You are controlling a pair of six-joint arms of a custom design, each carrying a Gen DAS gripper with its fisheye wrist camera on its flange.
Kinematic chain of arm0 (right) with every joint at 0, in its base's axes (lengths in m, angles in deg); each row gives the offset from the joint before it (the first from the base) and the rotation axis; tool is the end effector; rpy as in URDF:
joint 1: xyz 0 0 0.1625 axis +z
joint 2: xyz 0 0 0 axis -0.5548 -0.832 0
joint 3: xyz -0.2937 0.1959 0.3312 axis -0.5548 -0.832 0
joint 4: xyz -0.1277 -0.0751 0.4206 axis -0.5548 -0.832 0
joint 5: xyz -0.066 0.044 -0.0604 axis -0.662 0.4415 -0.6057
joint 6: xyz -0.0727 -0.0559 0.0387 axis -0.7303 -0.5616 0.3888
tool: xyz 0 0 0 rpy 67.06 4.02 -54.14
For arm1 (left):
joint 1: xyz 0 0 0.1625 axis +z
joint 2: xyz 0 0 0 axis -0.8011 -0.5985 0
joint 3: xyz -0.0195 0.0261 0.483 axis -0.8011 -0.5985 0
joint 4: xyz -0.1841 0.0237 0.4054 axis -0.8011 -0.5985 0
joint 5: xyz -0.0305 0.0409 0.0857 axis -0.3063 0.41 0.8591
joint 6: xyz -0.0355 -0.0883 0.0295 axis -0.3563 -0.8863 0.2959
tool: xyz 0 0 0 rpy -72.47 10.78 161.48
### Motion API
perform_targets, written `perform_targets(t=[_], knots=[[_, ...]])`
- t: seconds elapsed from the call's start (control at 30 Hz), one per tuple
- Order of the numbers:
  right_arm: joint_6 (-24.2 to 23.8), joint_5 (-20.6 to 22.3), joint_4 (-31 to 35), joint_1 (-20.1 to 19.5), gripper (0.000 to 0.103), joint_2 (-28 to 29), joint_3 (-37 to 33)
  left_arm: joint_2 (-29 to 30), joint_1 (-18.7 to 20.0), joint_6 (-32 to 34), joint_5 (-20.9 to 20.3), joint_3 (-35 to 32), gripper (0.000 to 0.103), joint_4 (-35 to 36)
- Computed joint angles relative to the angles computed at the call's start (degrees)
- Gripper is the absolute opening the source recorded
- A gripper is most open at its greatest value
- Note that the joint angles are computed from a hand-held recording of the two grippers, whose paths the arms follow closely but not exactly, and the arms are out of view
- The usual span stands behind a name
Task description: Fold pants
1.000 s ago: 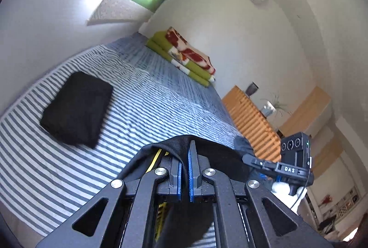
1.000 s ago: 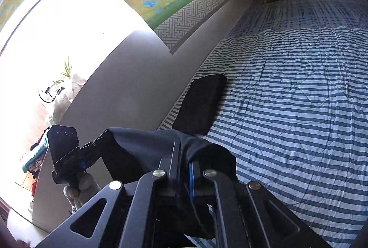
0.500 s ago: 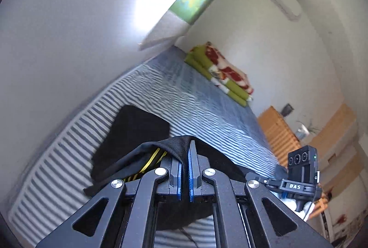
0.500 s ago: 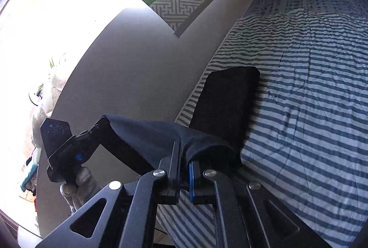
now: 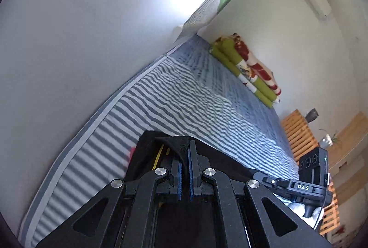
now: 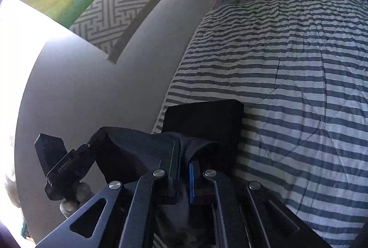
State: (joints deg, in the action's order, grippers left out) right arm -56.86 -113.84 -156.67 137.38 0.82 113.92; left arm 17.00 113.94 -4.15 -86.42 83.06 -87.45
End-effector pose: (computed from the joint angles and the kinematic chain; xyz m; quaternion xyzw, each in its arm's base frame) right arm 0.3326 -0.7631 0.1632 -0.2265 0.9720 -0.0400 0.0477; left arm -0.1589 -0.6835 0.4361 -0.0518 0.8744 -0.4652 0.1274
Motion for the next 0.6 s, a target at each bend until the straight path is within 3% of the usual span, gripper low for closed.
perform_targets(t=[0.13, 0.3, 0.47, 0.57, 0.6], knots=[[1.9, -0.6, 0.8, -0.6, 0.005, 3.4, -4.2, 4.1, 3.3, 1.4, -2.2, -4.6, 0.003, 0.8], [4.5, -1.0, 3.1, -1.6, 0.006, 7.5, -9.1, 8.5, 6.2, 2.2, -1.2, -8.6, 0.003, 2.6], [6.9, -0.4, 8.8, -2.7, 0.017, 10.2, -13.7, 10.6, 7.3, -1.4, 1.7, -12.8, 0.005, 11.4], [8.4, 2.8, 10.4, -4.1, 0.033, 10.0, -14.8, 10.0, 7.6, -2.2, 0.7, -12.8, 0.006, 11.1], [9.2, 3.1, 10.1, -4.4, 0.033, 9.8, -14.8, 9.8, 7.4, -2.1, 1.0, -12.7, 0.006, 10.6]])
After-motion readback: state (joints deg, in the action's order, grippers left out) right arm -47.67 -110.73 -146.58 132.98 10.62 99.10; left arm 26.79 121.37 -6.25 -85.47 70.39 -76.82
